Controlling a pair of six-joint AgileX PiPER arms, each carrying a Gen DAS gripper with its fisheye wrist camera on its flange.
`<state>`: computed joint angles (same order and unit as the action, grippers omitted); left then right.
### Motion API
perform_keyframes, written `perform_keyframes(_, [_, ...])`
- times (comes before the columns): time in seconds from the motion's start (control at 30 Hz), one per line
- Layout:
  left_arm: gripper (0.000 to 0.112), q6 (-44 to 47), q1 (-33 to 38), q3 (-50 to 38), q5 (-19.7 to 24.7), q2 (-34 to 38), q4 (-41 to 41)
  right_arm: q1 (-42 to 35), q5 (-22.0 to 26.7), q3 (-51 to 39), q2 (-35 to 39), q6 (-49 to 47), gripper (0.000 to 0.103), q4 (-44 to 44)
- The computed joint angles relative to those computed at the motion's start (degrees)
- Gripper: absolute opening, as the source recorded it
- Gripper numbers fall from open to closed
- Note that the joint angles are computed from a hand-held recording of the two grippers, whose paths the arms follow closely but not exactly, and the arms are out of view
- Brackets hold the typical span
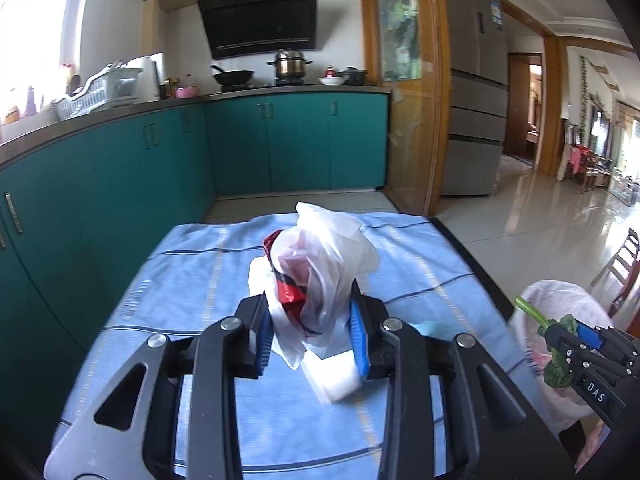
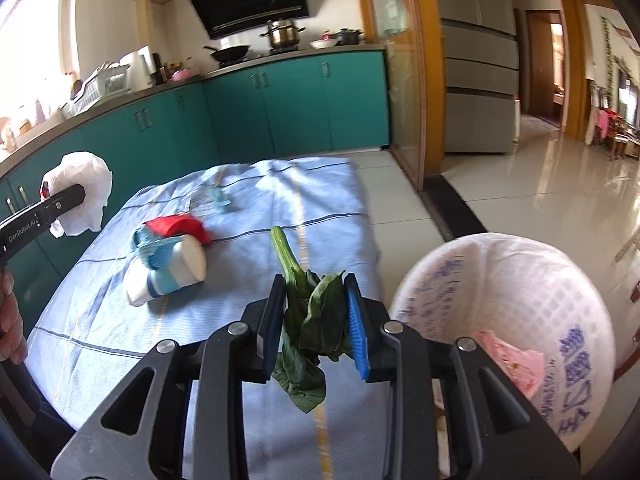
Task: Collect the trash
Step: 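Carry the white bag and vegetable over the wastebasket and open both tools, then move both open tools back over the remaining trash on the table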
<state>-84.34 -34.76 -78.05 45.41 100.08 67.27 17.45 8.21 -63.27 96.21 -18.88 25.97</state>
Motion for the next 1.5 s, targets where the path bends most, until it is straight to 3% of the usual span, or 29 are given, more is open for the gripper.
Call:
perform_keyframes(0.3, [0.033,4.07,-6.35,-12.52,-1.42,9.90,-3.56,-15.59,-0.11,8.29,-6.02,-27.30,0.030,28.34])
perform_keyframes(0.5, [0.033,12.43,-11.48,-27.87,-0.08,22.60,-9.34,-27.37,3.04,10.99,-6.78,-37.89,0.030,39.17])
perform_keyframes(0.7, [0.033,22.22,-15.01,-43.52,3.26,34.03,-13.90,-31.79,5.77,11.01,-5.66,-42.02,0.030,43.08])
perform_keyframes(0.87, [0.034,31.55,-14.82,-58.15,6.01,42.66,-23.58,-31.90,7.42,9.59,-4.30,-41.70,0.030,42.90])
perform_keyframes(0.93, [0.046,33.08,-14.71,-60.65,6.00,44.13,-26.57,-31.59,7.87,8.96,-4.00,-41.94,0.030,43.26])
perform_keyframes(1.0, [0.069,33.51,-14.53,-59.81,4.55,43.84,-28.02,-31.24,7.50,8.75,-4.03,-41.54,0.030,42.72])
perform_keyframes(1.03, [0.073,33.11,-14.77,-59.01,3.90,43.58,-27.64,-30.97,7.35,8.53,-3.95,-40.16,0.030,41.38])
perform_keyframes(1.2, [0.080,32.91,-15.17,-58.06,4.10,43.19,-26.06,-31.04,8.20,7.68,-3.08,-35.40,0.034,37.26])
perform_keyframes(1.27, [0.084,31.08,-14.99,-55.26,3.56,41.50,-24.78,-30.74,8.24,7.38,-3.06,-35.09,0.040,37.18])
perform_keyframes(1.4, [0.085,21.65,-15.41,-47.43,5.26,36.78,-15.21,-29.26,8.30,6.55,-3.06,-34.50,0.048,37.57])
perform_keyframes(1.5, [0.086,14.78,-15.10,-40.83,6.10,32.51,-9.08,-26.63,6.74,6.89,-3.90,-38.97,0.056,42.86])
